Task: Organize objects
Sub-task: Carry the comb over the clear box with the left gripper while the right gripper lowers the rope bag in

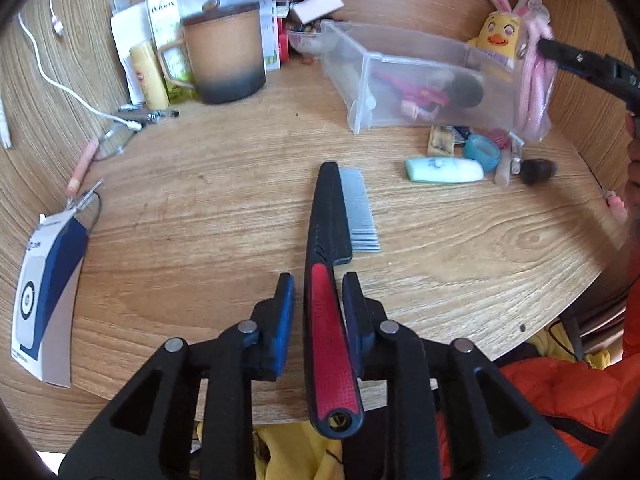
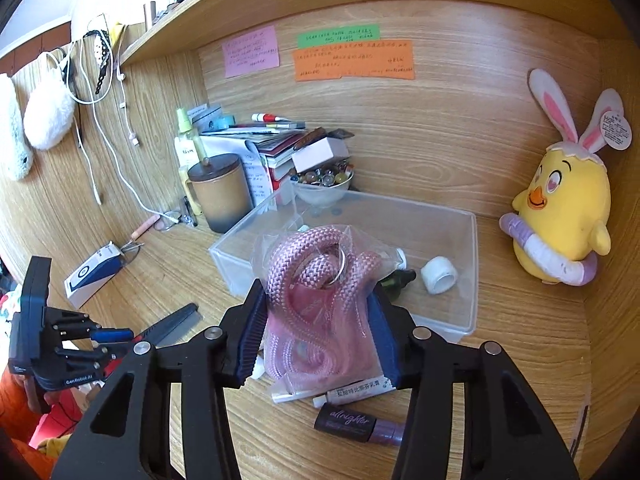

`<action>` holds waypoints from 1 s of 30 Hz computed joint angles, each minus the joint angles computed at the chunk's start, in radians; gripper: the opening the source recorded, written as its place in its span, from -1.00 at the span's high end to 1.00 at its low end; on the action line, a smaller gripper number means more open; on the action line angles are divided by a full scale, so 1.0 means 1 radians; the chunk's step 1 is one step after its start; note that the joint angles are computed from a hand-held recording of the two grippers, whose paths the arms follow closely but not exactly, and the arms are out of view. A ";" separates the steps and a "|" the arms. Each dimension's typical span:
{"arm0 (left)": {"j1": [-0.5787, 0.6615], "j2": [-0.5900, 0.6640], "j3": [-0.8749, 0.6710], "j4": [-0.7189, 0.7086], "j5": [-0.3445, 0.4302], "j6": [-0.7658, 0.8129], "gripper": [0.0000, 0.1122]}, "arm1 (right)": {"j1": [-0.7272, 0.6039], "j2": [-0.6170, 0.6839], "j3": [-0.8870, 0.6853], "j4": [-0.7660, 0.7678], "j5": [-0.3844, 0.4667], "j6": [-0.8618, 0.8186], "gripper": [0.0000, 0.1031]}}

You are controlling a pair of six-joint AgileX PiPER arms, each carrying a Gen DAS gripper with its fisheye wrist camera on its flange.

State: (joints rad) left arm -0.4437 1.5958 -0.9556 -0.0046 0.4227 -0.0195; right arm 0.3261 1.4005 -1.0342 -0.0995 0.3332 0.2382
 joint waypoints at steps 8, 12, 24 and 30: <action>-0.051 0.023 -0.015 0.245 -0.027 -0.266 0.70 | -0.027 -0.008 -0.032 -0.082 -0.017 0.093 0.13; -0.002 -0.017 -0.006 0.122 -0.066 -0.190 0.70 | -0.041 0.000 -0.071 -0.161 -0.011 0.169 0.13; 0.037 -0.040 -0.157 0.053 -0.061 -0.127 0.70 | -0.068 0.151 -0.216 -0.396 0.047 0.364 0.13; 0.017 0.084 -0.355 -0.044 -0.001 -0.031 0.70 | -0.078 0.234 -0.282 -0.383 0.076 0.315 0.13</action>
State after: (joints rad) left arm -0.4271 1.6799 -1.3102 -0.0482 0.4212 -0.0500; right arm 0.2482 1.6343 -1.3160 -0.4823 0.4091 0.5535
